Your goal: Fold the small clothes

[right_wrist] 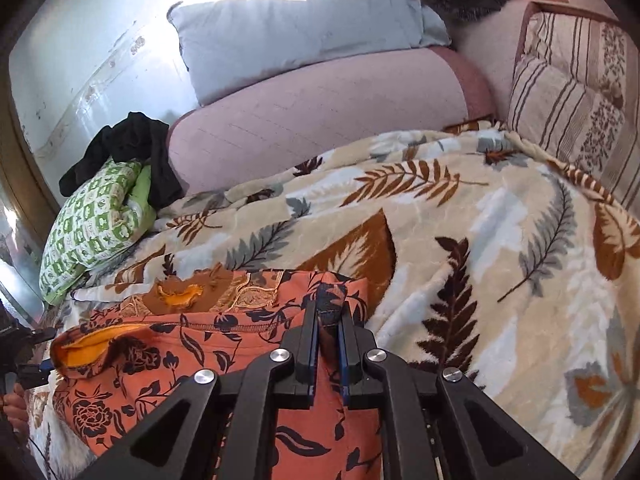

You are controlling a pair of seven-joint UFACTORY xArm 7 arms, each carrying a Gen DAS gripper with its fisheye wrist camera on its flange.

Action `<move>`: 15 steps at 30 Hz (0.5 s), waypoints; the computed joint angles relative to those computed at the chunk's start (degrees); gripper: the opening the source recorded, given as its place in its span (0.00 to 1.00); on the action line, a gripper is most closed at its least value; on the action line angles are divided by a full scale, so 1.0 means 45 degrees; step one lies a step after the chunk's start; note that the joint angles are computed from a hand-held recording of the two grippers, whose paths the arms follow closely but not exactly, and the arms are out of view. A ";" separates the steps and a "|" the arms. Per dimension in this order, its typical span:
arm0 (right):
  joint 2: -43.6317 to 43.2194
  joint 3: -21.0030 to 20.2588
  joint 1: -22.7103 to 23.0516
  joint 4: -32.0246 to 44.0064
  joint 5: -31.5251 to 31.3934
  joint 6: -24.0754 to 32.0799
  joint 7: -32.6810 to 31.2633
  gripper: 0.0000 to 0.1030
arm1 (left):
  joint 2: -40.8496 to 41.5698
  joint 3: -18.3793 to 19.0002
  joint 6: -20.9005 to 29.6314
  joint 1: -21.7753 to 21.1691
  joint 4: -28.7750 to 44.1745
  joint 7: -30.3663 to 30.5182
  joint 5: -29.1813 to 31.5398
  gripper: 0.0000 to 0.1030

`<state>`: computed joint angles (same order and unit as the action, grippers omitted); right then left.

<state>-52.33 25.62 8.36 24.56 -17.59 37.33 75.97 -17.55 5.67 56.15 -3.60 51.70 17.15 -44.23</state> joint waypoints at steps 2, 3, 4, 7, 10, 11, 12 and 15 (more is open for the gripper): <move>-0.0025 -0.0037 0.0027 -0.0063 -0.0025 -0.0080 -0.0041 0.08 | 0.0173 -0.0098 -0.0066 0.0016 -0.0034 -0.0203 0.0147 0.61; -0.0065 -0.0045 0.0034 -0.0089 -0.0027 -0.0110 -0.0038 0.08 | 0.0204 -0.0134 -0.0201 0.0005 -0.0095 -0.0184 0.0126 0.59; -0.0087 -0.0081 0.0032 -0.0136 -0.0018 -0.0202 -0.0032 0.08 | 0.0243 -0.0197 -0.0440 -0.0015 -0.0163 -0.0069 0.0180 0.55; -0.0172 -0.0212 0.0072 -0.0276 0.0073 -0.0396 -0.0075 0.08 | 0.0462 -0.0261 -0.0630 -0.0020 -0.0184 -0.0102 0.0379 0.28; -0.0256 -0.0222 -0.0019 -0.0332 0.0097 -0.0518 -0.0077 0.08 | 0.0485 -0.0026 -0.0700 -0.0099 -0.0231 0.0544 -0.0466 0.14; -0.0338 -0.0253 -0.0060 -0.0384 0.0101 -0.0638 -0.0057 0.08 | 0.0495 0.0025 -0.0757 -0.0104 -0.0211 0.0738 -0.0761 0.13; -0.0457 -0.0302 -0.0132 -0.0463 0.0092 -0.0864 -0.0019 0.08 | 0.0499 0.0086 -0.0774 -0.0111 -0.0146 0.0971 -0.1074 0.12; -0.0594 -0.0261 -0.0608 -0.0377 -0.0077 -0.1127 -0.0049 0.08 | 0.0627 0.0248 -0.0463 -0.0110 0.0229 0.1625 -0.1882 0.11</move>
<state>-55.00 24.45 5.62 22.86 -17.93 32.26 75.75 -14.73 6.79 54.07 -4.09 52.73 24.46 -52.70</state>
